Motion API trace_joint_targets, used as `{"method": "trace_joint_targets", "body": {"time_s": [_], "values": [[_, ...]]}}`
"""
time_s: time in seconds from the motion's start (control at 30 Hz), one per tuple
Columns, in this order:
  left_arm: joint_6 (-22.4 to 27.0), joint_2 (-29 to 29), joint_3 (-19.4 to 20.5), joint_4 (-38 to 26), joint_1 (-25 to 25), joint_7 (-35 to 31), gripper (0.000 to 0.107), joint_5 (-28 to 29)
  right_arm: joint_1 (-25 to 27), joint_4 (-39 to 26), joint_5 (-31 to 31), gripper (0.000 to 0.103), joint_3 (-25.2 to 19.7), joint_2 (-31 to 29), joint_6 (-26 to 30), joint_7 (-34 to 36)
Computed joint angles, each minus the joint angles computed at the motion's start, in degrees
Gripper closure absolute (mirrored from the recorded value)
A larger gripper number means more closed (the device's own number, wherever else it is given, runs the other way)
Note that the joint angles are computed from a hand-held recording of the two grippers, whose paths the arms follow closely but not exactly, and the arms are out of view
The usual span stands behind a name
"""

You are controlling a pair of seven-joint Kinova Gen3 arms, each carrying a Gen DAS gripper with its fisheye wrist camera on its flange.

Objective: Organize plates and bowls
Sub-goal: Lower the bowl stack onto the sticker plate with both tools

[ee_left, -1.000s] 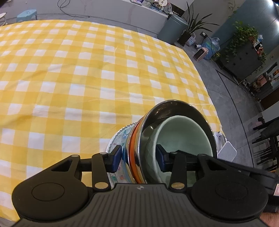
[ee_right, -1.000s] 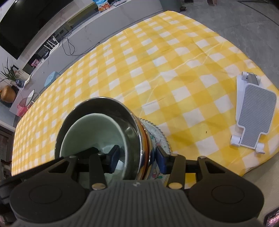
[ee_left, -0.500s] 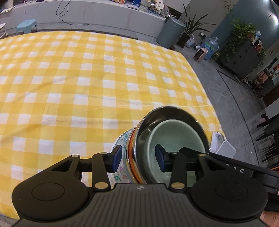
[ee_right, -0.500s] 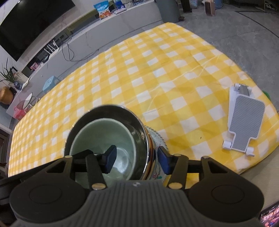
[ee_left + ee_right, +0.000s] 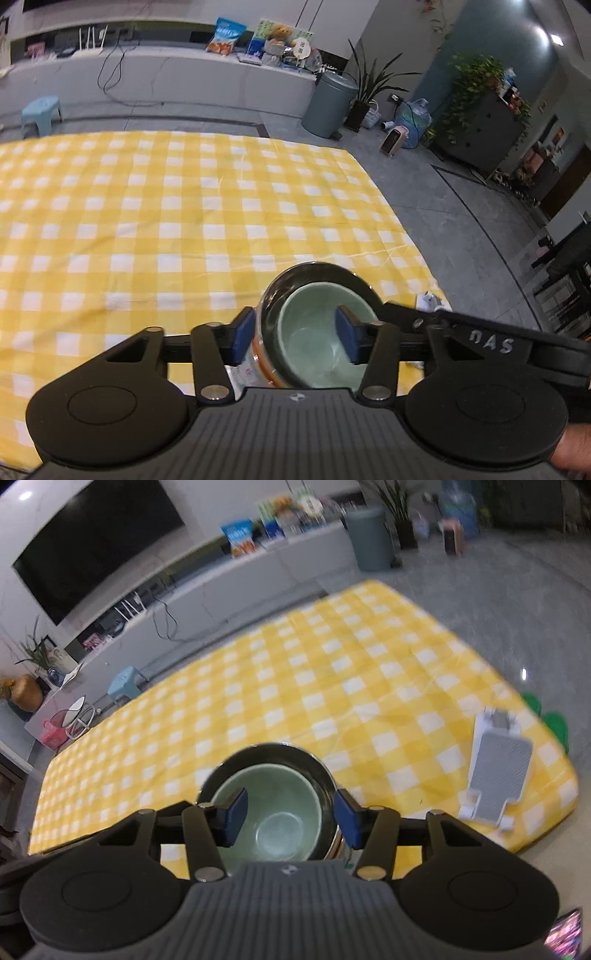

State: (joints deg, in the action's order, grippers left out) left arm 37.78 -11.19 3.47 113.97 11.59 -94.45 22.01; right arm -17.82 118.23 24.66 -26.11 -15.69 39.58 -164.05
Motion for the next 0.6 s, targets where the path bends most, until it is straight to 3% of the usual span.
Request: {"method": "trace_joint_targets", "body": {"time_s": [0.13, 0.3, 0.5, 0.6], "values": [[0.32, -2.94, 0.62, 2.1, -0.55, 0.82, 0.031, -2.43, 0.87, 0.21, 6.51, 0.044, -6.82, -1.0, 3.98, -5.74], [2.58, -3.77, -2.63, 4.02, 0.11, -1.89, 0.031, 1.02, -0.26, 1.13, 11.77, 0.036, -12.18, -0.19, 8.19, -12.53], [-0.53, -5.69, 2.36, 6.65, -2.22, 3.95, 0.02, -5.43, -3.03, 2.24, 17.81, 0.029, -19.09, 2.36, 16.87, -22.52], [-0.91, -5.61, 1.99, 7.33, -0.93, 4.33, 0.016, -6.5, -5.16, 2.92, 18.95, 0.028, -20.19, 3.75, 19.9, -24.93]]}}
